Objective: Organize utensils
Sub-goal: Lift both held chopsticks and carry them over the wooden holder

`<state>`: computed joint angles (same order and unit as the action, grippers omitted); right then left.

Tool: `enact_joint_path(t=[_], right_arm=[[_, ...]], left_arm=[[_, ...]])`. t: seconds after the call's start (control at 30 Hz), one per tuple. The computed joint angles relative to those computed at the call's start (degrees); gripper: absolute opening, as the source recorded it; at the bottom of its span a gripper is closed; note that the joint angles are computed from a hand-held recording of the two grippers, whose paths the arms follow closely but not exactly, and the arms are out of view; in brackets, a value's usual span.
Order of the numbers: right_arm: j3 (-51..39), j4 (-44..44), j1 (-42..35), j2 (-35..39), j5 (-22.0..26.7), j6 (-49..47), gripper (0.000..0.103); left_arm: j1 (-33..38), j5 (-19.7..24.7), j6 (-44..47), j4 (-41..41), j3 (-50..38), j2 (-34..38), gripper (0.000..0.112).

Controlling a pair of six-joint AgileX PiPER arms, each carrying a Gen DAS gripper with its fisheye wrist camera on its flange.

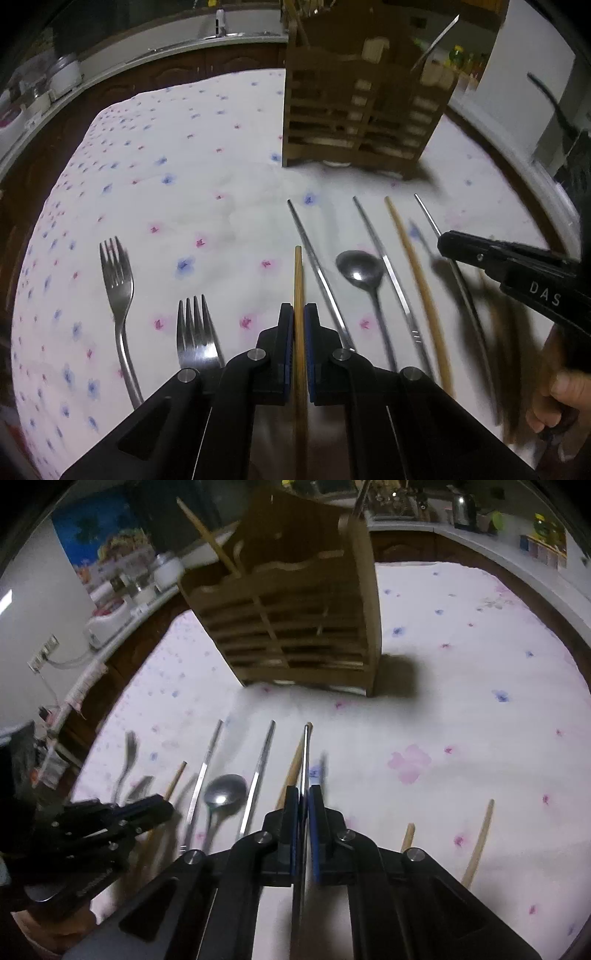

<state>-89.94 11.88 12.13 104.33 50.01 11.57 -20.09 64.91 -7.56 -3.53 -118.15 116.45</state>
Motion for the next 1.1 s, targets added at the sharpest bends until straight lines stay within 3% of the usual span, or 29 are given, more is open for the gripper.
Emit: enact_joint_path(t=[0.47, 0.73, 1.1], right_arm=[[2.5, -1.6, 1.6, -11.5, -0.6, 3.6, 0.005], [3.3, -7.9, 4.0, -18.5, -2.0, 8.3, 0.005], [2.8, -12.7, 4.7, -21.7, -2.8, 11.8, 0.005]], left_arm=[[4.7, -7.2, 5.5, -10.3, 15.5, -19.6, 0.003], [7.9, -9.4, 8.3, -14.4, 22.8, -30.0, 0.004], [9.5, -15.6, 7.7, -16.3, 29.2, -36.7, 0.004]])
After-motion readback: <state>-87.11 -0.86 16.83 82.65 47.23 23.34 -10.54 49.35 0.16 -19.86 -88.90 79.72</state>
